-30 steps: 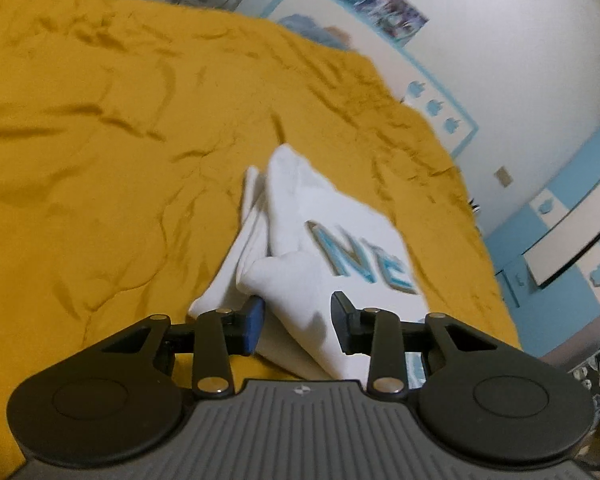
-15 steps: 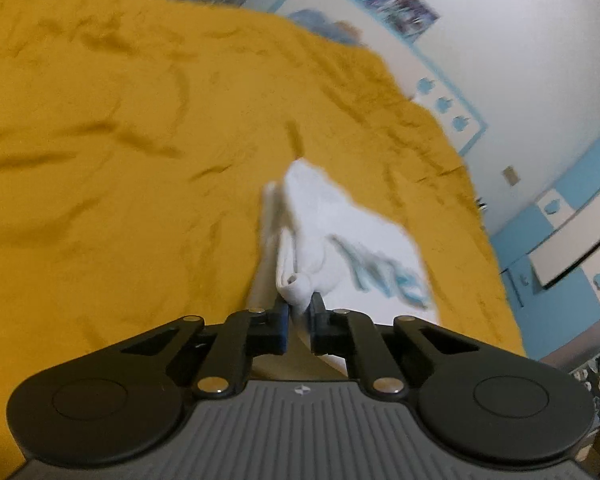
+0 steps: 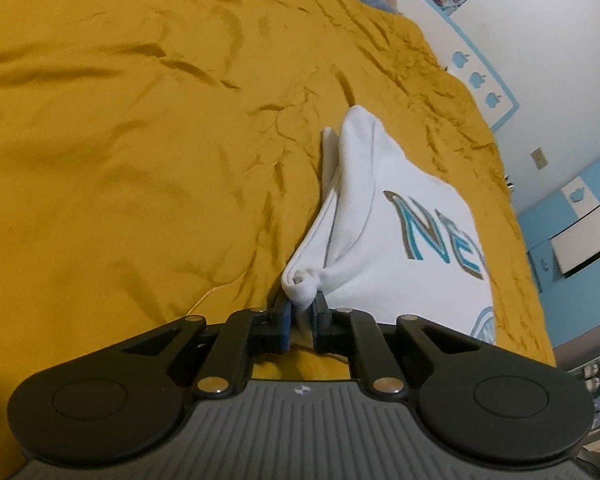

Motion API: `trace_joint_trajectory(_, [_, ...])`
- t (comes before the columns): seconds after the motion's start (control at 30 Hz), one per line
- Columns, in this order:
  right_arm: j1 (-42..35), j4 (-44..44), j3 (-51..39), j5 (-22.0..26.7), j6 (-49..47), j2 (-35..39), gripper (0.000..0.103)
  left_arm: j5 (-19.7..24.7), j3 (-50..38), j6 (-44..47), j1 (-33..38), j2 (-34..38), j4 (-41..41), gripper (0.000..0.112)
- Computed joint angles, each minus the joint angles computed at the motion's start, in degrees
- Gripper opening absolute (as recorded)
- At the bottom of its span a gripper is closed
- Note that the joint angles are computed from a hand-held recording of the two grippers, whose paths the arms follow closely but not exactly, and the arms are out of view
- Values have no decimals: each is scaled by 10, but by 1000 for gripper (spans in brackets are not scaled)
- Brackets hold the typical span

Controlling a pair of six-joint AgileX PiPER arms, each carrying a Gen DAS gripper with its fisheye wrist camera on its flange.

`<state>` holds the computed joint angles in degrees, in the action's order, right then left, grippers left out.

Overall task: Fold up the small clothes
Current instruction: 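Pinch the folded sweatshirt edge with the left tool to tidy it, then grasp the sweatshirt edge with both tools, pinching the fabric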

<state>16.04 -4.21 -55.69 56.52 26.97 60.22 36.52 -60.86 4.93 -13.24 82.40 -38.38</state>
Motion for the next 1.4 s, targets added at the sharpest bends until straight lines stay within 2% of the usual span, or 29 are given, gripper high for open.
trace_joint_trajectory(0.13, [-3, 2, 3, -4, -9, 1, 0, 17, -25, -142, -44, -12, 160, 17])
trace_joint_trajectory(0.23, [-11, 11, 1, 0, -18, -1, 0, 42, -50, -213, -76, -12, 258, 18])
trace_joint_trajectory(0.27, [-9, 10, 1, 4, -15, -3, 0, 54, -61, -237, -91, -10, 299, 16])
trace_joint_trajectory(0.3, [-7, 8, 0, 8, -12, -4, 0, 71, -73, -274, -108, -7, 349, 9])
trace_joint_trajectory(0.33, [0, -2, 0, 16, -1, -5, 0, 101, -90, -288, -115, 1, 378, 5])
trace_joint_trajectory(0.37, [-2, -1, 2, 19, -1, -11, 0, 109, -90, -294, -116, -2, 385, 6])
trace_joint_trajectory(0.47, [-20, 18, 1, 32, -20, -35, 0, 118, -94, -242, -93, -19, 333, 7])
trace_joint_trajectory(0.53, [-45, 43, -5, 35, -50, -48, 0, 113, -105, -230, -94, -28, 335, 9])
trace_joint_trajectory(0.6, [-75, 62, -16, 33, -70, -52, 2, 103, -117, -211, -88, -30, 324, 16])
trace_joint_trajectory(0.63, [-85, 69, -18, 29, -73, -55, 4, 97, -125, -189, -79, -27, 304, 26])
trace_joint_trajectory(0.67, [-106, 89, -23, 26, -87, -54, 13, 94, -137, -172, -72, -20, 288, 34])
trace_joint_trajectory(0.7, [-126, 109, -28, 24, -99, -53, 21, 92, -151, -161, -70, -10, 279, 37])
trace_joint_trajectory(0.73, [-145, 128, -30, 20, -111, -51, 34, 88, -165, -148, -68, 2, 270, 44])
trace_joint_trajectory(0.8, [-171, 154, -34, 9, -133, -42, 36, 82, -199, -103, -64, 37, 231, 56])
trace_joint_trajectory(0.9, [-206, 193, -41, -7, -166, -22, 43, 95, -258, -59, -51, 91, 194, 59])
trace_joint_trajectory(0.97, [-238, 240, -41, -23, -198, -4, 51, 104, -296, -12, -30, 133, 131, 73])
trace_joint_trajectory(1.03, [-263, 282, -46, -34, -226, 19, 52, 125, -339, 33, -2, 185, 46, 82])
trace_joint_trajectory(1.1, [-278, 310, -58, -44, -238, 49, 60, 143, -374, 40, 14, 226, 9, 82])
trace_joint_trajectory(1.13, [-282, 318, -65, -49, -238, 66, 64, 154, -401, 38, 19, 251, 1, 82])
trace_joint_trajectory(1.4, [-323, 427, -114, -95, -282, 204, 65, 276, -641, -15, 39, 455, -29, 87])
